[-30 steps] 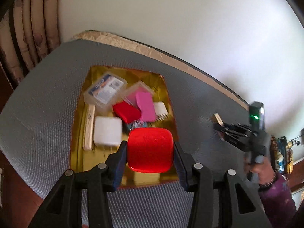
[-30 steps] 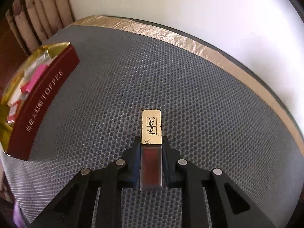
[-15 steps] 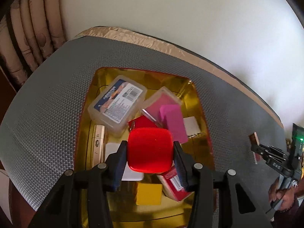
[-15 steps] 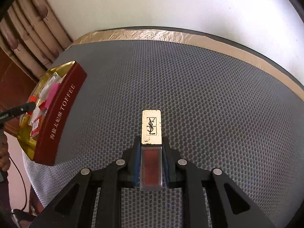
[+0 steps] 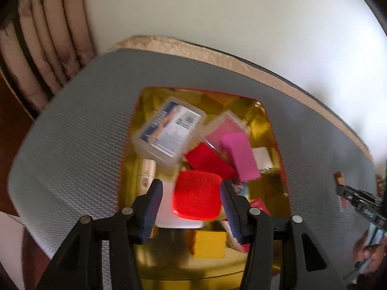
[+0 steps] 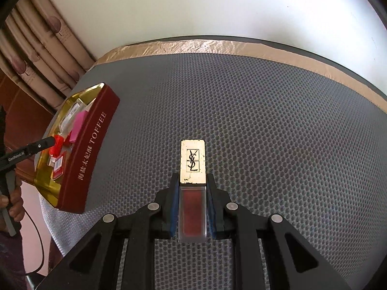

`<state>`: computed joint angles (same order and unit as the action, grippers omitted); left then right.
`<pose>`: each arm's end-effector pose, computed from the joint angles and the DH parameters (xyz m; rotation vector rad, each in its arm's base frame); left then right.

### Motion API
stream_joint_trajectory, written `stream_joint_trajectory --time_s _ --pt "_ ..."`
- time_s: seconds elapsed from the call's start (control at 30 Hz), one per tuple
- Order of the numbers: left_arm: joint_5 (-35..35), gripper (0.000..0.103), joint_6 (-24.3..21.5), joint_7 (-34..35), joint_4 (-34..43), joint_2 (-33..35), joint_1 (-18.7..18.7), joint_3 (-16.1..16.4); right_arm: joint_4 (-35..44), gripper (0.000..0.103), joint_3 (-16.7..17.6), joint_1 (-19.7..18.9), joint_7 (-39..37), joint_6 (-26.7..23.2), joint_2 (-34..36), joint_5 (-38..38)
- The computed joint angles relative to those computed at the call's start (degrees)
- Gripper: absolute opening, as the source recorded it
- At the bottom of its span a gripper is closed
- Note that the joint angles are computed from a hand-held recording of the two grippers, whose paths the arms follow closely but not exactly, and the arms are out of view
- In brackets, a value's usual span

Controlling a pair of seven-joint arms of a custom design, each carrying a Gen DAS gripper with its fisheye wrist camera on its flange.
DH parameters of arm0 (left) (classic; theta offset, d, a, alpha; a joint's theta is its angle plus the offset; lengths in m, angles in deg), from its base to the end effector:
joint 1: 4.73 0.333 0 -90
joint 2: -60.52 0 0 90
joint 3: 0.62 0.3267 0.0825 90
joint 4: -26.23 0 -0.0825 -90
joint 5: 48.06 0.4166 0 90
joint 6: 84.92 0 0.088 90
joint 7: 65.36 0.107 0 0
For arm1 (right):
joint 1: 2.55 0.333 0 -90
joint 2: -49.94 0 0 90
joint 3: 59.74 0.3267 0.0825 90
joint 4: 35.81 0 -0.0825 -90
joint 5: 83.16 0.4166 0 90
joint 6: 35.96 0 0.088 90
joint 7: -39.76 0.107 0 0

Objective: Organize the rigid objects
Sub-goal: 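Lower the red box into the tin tray and open the left tool, then carry the YSL lipstick into the tin tray and open the right tool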

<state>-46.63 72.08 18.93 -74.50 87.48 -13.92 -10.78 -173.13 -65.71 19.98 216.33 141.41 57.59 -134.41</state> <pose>0.6941 -0.2285 0.3518 -1.7734 2.2100 -0.6798 0.4974 0.2153 0.2905 -1.5008 2.1085 -0.3140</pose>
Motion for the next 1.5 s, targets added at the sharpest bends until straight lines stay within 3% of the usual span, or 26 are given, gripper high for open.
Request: stream_joint_trajectory --time_s 0.1,0.27,0.4,0.57,0.63,0.7,0.77,0.83,0.93,1.17,1.33,1.5 --pt "2.49 0.052 3.13 -3.81 -2.69 -2.07 -1.67 2.33 -0.21 0.018 0.04 0.31 1.22 -0.22 -0.66 -0.62" --pt "-8.22 0.052 8.5 1.61 -11.94 -8.01 5.35 -4.48 -0.47 0.018 1.08 -0.56 2.7 2.36 -1.96 -0.74" --pt "-19.1 0.053 10.74 9.64 -19.39 -12.66 9.91 -9.11 1.11 0.018 4.88 -2.32 -5.73 4.44 -1.22 9.34" --pt "-24.65 0.053 13.83 15.03 -27.81 -18.06 8.42 -8.07 7.79 0.018 16.64 -9.4 -21.51 3.77 3.35 25.73" --pt "-23.61 0.053 15.45 14.29 -30.1 -19.39 6.55 -6.24 12.71 0.018 19.07 -10.26 -25.49 1.96 6.6 28.73" --pt "-22.88 0.053 16.55 14.22 -31.09 -19.67 5.55 -5.18 16.97 0.018 19.12 -9.25 -27.5 0.25 9.47 30.46" --pt "-18.72 0.053 17.4 10.16 -31.42 -19.22 3.62 -2.66 21.83 0.018 21.57 -10.52 -31.14 -1.04 13.37 33.7" --pt "-18.61 0.053 17.85 10.28 -31.28 -18.75 4.28 -3.01 25.65 0.018 21.68 -9.93 -33.01 -2.16 16.17 35.51" --pt "-12.91 0.053 18.88 5.98 -31.47 -18.42 2.66 -0.36 32.21 0.018 20.6 -7.71 -35.31 -5.32 20.4 37.28" --pt "-6.38 0.053 16.43 1.91 -30.26 -17.04 2.85 0.94 41.17 0.018 14.98 -1.78 -37.31 -10.48 26.26 40.82" --pt "3.91 0.053 16.24 -6.21 -29.87 -16.66 -0.52 5.37 44.05 0.019 11.73 1.47 -38.71 -11.49 28.51 43.79" --pt "5.23 0.053 15.82 -7.04 -29.94 -16.83 1.18 3.79 47.51 0.02 8.73 4.23 -40.33 -12.94 30.4 46.17"
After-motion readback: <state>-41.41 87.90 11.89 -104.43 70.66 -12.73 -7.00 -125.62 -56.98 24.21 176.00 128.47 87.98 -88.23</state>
